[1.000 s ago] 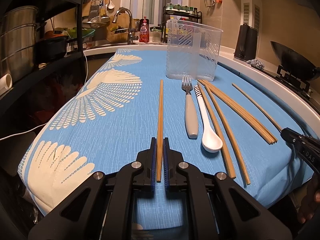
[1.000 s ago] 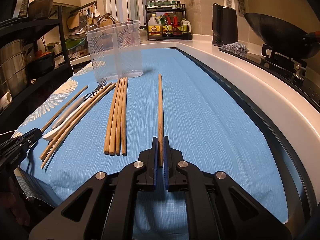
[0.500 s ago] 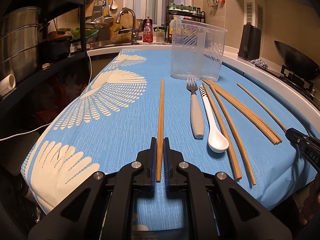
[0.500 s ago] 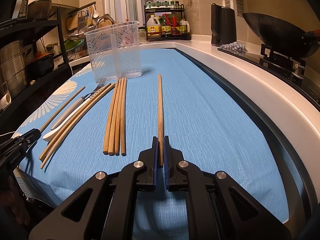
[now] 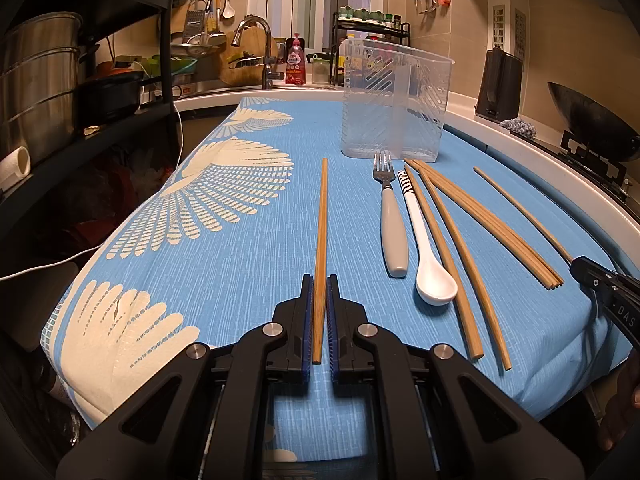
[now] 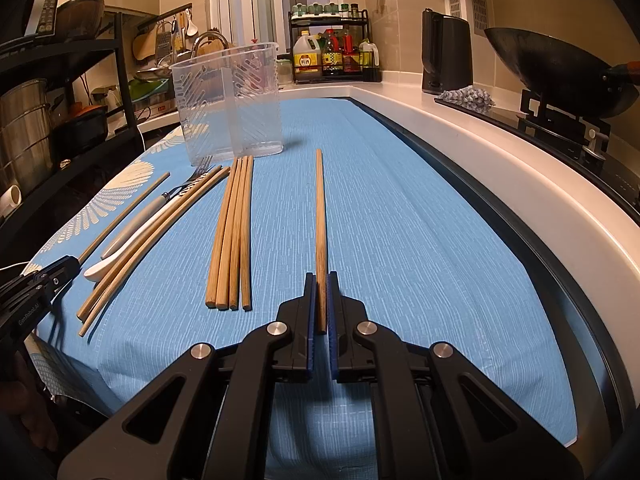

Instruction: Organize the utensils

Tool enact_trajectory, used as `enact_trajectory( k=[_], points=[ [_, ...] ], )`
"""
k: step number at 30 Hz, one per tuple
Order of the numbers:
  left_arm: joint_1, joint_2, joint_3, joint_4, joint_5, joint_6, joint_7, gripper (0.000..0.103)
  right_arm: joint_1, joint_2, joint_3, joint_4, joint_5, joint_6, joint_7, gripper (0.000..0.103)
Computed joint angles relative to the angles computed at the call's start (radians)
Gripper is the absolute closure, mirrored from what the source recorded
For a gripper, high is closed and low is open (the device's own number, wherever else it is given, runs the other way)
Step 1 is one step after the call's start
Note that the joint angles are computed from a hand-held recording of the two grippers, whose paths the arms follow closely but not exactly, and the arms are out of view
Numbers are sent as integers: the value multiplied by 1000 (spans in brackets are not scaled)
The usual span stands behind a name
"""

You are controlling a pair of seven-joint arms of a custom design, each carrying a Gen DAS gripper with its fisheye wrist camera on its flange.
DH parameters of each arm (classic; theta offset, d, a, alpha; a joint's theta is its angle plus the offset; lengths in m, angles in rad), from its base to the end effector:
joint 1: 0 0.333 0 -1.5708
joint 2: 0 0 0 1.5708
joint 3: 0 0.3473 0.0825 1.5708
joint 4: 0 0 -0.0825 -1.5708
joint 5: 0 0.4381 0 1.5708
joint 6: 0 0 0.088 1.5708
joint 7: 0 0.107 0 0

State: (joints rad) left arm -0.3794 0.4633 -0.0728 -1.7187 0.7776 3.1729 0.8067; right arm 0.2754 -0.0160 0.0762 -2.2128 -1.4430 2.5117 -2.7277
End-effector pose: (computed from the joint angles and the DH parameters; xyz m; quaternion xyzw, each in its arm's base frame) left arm 0.6577 -0.3812 0.4193 -0.4676 0.7470 -0.4103 0.2344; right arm 0.5539 0.2118 0.4115 -0.4429 0.7554 -0.3907 0.2839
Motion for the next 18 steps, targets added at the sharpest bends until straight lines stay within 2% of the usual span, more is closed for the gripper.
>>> enact_trajectory(
  k=[18],
  points=[
    [9, 0, -13, -3, -6, 0, 13, 96, 0, -1, -2, -1, 1, 1, -6, 98]
  ],
)
